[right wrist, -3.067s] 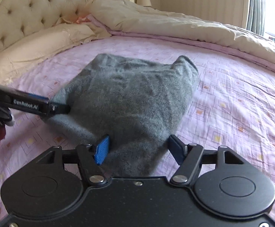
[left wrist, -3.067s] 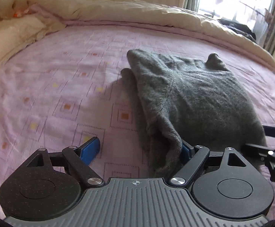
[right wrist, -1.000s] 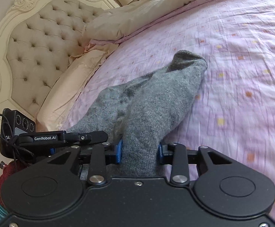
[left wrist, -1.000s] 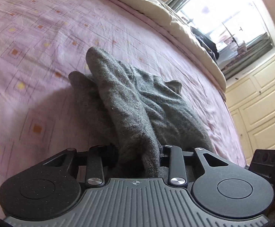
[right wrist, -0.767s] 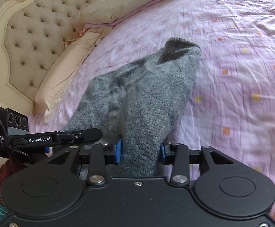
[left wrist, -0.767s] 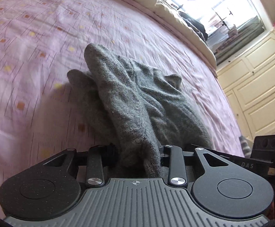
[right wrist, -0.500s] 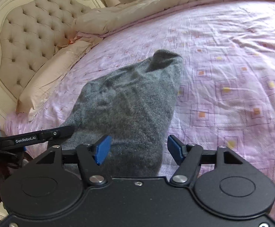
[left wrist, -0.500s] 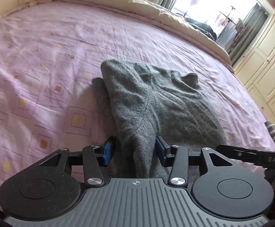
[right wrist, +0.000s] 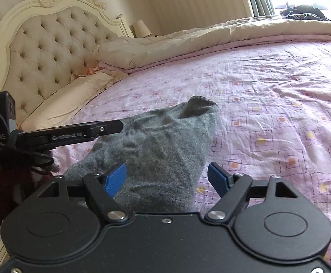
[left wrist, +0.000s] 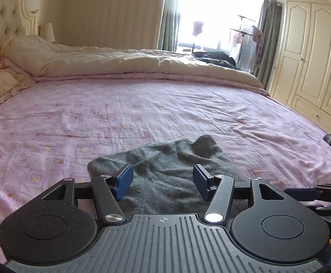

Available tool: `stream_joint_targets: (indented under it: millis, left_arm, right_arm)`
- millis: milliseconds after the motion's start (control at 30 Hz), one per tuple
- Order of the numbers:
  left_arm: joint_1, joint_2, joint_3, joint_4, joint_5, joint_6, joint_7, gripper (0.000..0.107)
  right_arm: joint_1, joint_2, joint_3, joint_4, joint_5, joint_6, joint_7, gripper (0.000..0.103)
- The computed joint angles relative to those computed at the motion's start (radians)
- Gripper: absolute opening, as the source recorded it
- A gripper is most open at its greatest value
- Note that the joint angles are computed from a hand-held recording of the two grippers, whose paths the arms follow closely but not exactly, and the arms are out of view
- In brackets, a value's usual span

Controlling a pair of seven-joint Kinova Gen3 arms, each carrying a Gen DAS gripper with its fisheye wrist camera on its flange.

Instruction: Fold small clothes

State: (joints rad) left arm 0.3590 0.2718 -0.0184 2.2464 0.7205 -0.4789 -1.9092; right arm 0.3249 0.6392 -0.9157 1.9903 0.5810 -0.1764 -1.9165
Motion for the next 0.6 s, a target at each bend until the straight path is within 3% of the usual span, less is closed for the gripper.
stream_joint_targets:
  millis: [100, 267, 333, 467, 533, 600]
  left_arm:
    - [0.02, 0.045, -0.048, -0.026, -0.024, 0.031, 0.027, 0.056]
    - [-0.078, 0.077, -0.034, -0.038, -0.009, 0.162, 0.111, 0.056]
    - [-0.121, 0.068, 0.008, -0.004, -0.07, 0.128, 0.193, 0.057]
    - [-0.045, 0.069, -0.058, 0.016, -0.085, 0.097, 0.226, 0.057]
    - [-0.035, 0.075, -0.06, 0.021, -0.085, 0.077, 0.238, 0.057]
    - [-0.037, 0.077, -0.059, 0.021, -0.093, 0.074, 0.252, 0.057]
  right_arm:
    - [-0.002, 0.007, -0.006, -0.014, -0.012, 0.017, 0.036, 0.081]
    - [-0.012, 0.055, -0.031, -0.067, -0.024, 0.036, 0.131, 0.081]
    - [-0.01, 0.095, -0.063, -0.103, -0.007, 0.052, 0.161, 0.08]
    - [0.004, 0.251, -0.2, -0.237, 0.055, 0.196, 0.252, 0.08]
    - [-0.033, 0.306, -0.211, -0.328, 0.03, 0.277, 0.31, 0.078]
    - [-0.086, 0.335, -0.175, -0.42, -0.014, 0.337, 0.31, 0.077]
